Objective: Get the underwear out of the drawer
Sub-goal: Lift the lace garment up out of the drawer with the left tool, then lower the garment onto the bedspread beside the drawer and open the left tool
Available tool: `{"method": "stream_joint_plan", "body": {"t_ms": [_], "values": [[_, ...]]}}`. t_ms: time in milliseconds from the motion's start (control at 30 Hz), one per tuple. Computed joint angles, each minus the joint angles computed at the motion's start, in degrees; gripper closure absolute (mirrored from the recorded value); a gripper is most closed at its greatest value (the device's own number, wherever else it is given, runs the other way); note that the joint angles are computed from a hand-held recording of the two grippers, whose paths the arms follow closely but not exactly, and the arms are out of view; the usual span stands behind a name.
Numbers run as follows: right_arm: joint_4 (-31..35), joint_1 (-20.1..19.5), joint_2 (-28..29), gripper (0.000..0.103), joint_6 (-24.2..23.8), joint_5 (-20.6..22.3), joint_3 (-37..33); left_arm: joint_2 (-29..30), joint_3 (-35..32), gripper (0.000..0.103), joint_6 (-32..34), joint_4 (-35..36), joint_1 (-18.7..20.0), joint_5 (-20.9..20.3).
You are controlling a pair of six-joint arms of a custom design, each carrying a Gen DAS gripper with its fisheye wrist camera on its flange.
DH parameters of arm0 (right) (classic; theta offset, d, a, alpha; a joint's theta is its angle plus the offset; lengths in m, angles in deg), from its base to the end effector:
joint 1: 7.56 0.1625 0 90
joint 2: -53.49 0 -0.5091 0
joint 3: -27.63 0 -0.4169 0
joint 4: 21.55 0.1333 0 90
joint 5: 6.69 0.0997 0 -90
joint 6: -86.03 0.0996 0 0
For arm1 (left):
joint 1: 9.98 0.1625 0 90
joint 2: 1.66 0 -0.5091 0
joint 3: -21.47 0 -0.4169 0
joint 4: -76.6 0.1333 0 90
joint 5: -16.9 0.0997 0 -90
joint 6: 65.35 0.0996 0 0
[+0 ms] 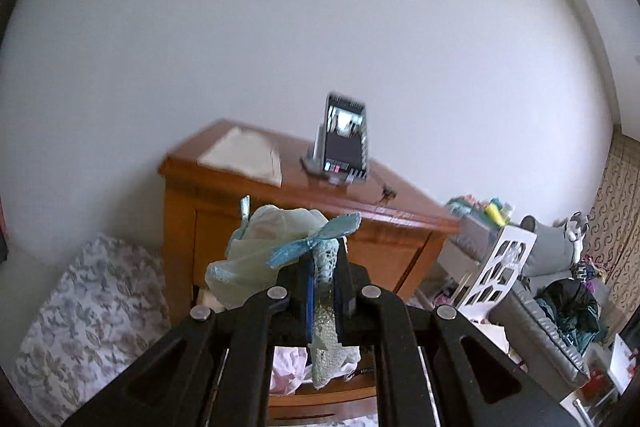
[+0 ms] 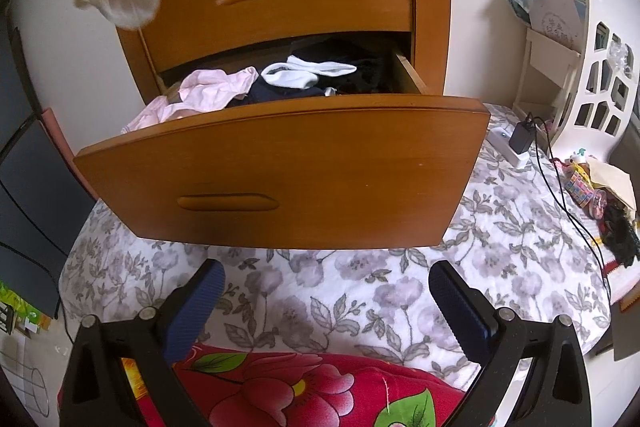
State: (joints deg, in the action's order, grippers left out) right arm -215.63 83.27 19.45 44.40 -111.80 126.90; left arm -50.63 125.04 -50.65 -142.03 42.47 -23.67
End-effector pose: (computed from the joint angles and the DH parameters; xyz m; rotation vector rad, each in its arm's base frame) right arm 0.1180 -0.7329 0.0566 0.8188 -2.4396 0.7308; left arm -0.2399 -0.6549 0.2848 0.2585 2.1089 -1.6664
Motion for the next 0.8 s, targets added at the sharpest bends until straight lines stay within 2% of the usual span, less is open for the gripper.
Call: {"method": "stream_joint_plan", "body": {"t_ms": [233, 467, 567, 800], "values": [[-0.03, 0.01, -0.05, 0.000, 0.21, -0.02, 0.00, -1.86, 4.69, 0.096, 4.34, -8.30, -4.74, 4.80], [-0.72, 0.10, 0.02, 0.000, 0.16, -0.29, 0.13, -2.59, 9.30, 0.096, -0.06, -7.82, -6.34, 8.85], [-0.78, 0.10, 0.02, 0.000, 0.15, -0.27, 0.15, -3.04, 11.63, 0.096, -6.92, -3.10, -5.50, 9.80], [-0.64, 0.16, 0.06, 0.000, 0.17, -0.64, 0.14, -4.26, 14.34, 0.096, -26.36, 14.73, -0.46, 7.30]]}}
